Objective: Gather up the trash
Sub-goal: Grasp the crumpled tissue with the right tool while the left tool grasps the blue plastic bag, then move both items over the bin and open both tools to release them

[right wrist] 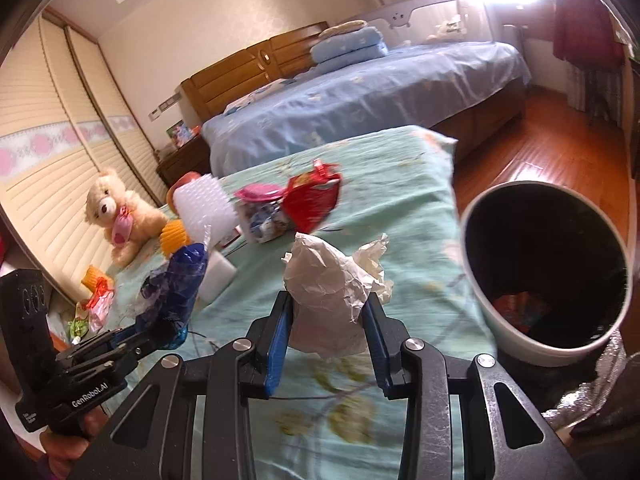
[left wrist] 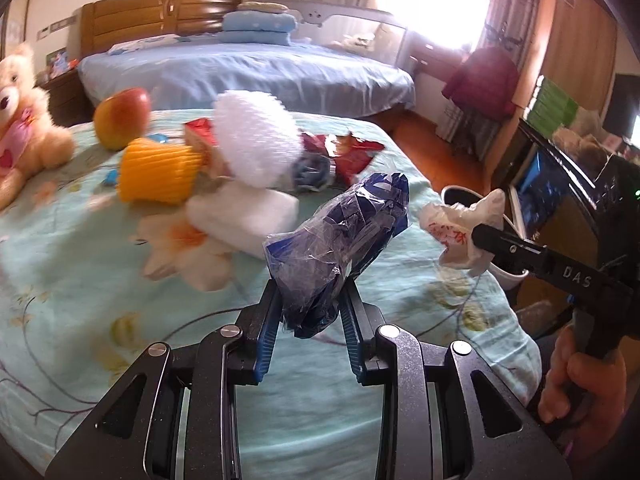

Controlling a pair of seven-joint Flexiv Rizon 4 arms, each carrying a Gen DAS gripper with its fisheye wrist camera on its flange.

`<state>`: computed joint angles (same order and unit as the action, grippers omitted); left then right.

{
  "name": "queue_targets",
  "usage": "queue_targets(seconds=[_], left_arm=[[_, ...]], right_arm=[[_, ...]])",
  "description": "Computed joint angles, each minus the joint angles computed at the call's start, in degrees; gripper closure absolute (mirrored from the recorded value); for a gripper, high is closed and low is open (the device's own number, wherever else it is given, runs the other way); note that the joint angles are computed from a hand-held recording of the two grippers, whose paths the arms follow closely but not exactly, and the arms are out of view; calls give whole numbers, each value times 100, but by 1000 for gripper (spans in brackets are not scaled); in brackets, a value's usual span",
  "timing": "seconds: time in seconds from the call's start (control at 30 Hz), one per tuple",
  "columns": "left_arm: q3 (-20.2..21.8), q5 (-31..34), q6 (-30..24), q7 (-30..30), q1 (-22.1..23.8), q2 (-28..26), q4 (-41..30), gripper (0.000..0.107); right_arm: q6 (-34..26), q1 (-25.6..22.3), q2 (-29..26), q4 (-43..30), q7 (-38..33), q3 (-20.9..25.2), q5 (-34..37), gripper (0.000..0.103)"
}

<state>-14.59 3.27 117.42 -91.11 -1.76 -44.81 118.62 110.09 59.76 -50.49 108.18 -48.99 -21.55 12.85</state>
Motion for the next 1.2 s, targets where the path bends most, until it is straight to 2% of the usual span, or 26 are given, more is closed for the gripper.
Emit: queue_targets(seconds=[0.07,0.33,0.5,1.2], left_arm=[[144,-142,-95,73,-264,11,-93,79],[133,-323,-458,358,-639,-84,-508,79],[113,-450,-689,528,-817,-169,-748,79],[574,-1082,-1533,1160,-1901,-463,-1797,79]], right_arm=[[89,27,41,126,-6,-37,83,67],[232,333,152,568,-63,-409,589,67],[336,269,199,740,-81,-387,748,67],[639,-206,381,1079,-361,-196,1220,66]])
